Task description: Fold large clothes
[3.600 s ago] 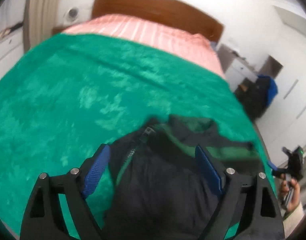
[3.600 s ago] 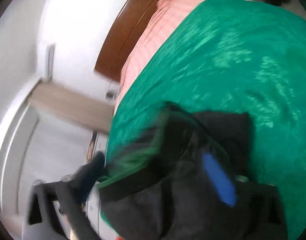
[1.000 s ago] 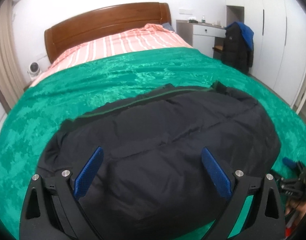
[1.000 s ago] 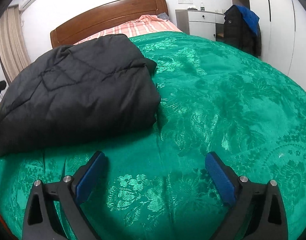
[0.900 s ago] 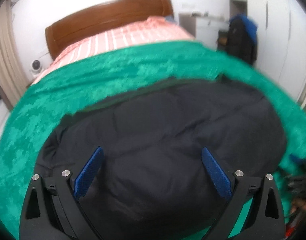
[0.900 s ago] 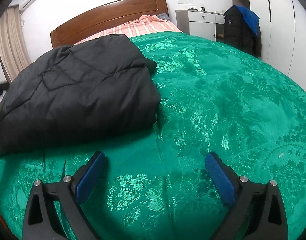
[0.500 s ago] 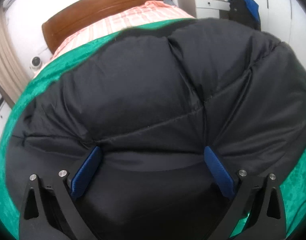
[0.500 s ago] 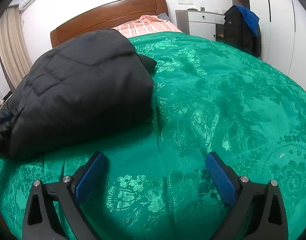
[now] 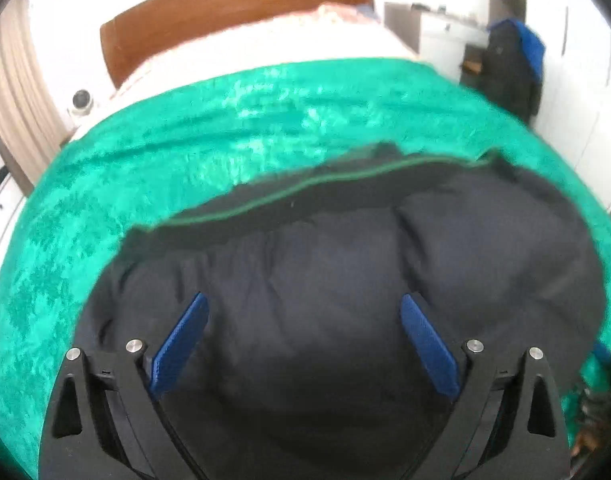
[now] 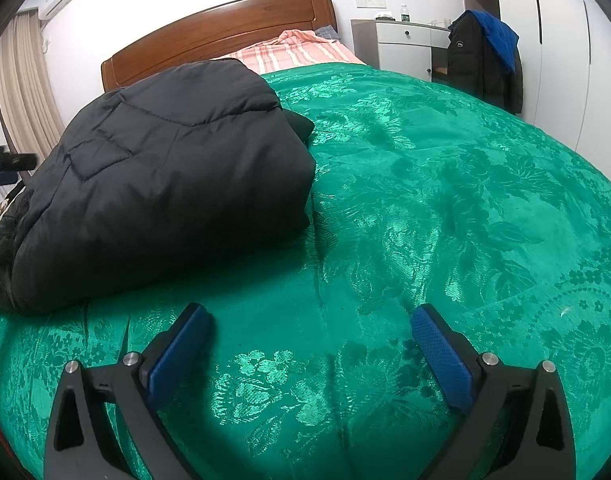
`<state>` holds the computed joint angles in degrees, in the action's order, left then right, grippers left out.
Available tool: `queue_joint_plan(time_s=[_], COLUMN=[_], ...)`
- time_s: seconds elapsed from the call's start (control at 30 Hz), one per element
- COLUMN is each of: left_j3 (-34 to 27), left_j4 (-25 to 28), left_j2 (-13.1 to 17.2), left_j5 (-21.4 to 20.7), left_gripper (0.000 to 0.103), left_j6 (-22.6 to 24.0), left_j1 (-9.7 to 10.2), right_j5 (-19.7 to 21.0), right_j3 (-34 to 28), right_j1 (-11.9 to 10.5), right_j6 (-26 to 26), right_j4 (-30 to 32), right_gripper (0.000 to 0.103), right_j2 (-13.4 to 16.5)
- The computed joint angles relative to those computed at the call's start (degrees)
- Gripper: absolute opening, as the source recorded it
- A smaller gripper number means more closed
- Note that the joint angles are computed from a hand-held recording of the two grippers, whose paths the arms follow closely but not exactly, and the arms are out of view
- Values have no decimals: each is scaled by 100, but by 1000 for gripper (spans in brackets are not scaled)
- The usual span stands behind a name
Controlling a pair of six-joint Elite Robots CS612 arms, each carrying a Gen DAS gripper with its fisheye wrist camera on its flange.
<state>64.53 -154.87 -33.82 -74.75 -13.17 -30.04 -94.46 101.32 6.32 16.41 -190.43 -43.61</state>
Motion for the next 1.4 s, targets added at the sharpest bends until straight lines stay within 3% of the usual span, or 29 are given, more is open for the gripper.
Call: queue_joint_plan(time_s=[0.07, 0.13, 0.27, 0.37, 0.5, 0.57, 0.63, 0.7, 0.87, 1.0, 1.07, 1.17, 1.23, 1.33, 1.4], left_j3=[-282, -320, -562, -836, -1598, -2167, -2468, -2435, -1726, -253, 593, 1448, 1751, 1717, 1732], left_j4=[433, 335, 770, 695, 1070, 1664, 2105, 1971, 1447, 58, -651, -1277, -1461, -1117, -1282], left_j2=[230, 317, 289, 321, 690, 1013, 1229, 1263, 799, -16, -424, -745, -765, -565, -479], left_j5=[-173, -78, -276, -350, -136, 64, -129, -284, -325, -635, -547, -382, -135, 126, 399], left_gripper=[101, 103, 98, 96, 97, 98, 102, 103, 92, 96, 98, 99, 99, 101, 102], left_j6=[93, 280, 97, 72, -18, -203, -525, -686, -382, -5, 197, 399, 461, 592, 729], left_j1=[33, 7, 54, 99, 101, 116, 184, 218, 164, 69, -53, -234, -351, -455, -515], right_j5=[10, 22, 66, 91, 126, 142, 140, 149, 189, 211, 199, 186, 176, 154, 133], right_j3=[-3, -1, -9, -32, -51, -57, -64, -69, -73, -74, -82, -87, -87, -82, -75], right_j1=[-4, -8, -17, -22, -33, -40, -41, -43, -56, -65, -64, -61, -57, -51, -44], right_j6=[2, 4, 5, -10, -8, -9, -15, -17, -30, -27, -33, -38, -40, -49, -57], right_j4=[-7, -20, -32, -1, 26, 28, 41, 52, 73, 85, 99, 93, 92, 70, 37], right_gripper=[101, 101, 102, 103, 103, 103, 103, 103, 103, 103, 103, 103, 103, 103, 103], right_j2=[6, 7, 21, 34, 41, 44, 46, 45, 45, 42, 45, 51, 51, 56, 62])
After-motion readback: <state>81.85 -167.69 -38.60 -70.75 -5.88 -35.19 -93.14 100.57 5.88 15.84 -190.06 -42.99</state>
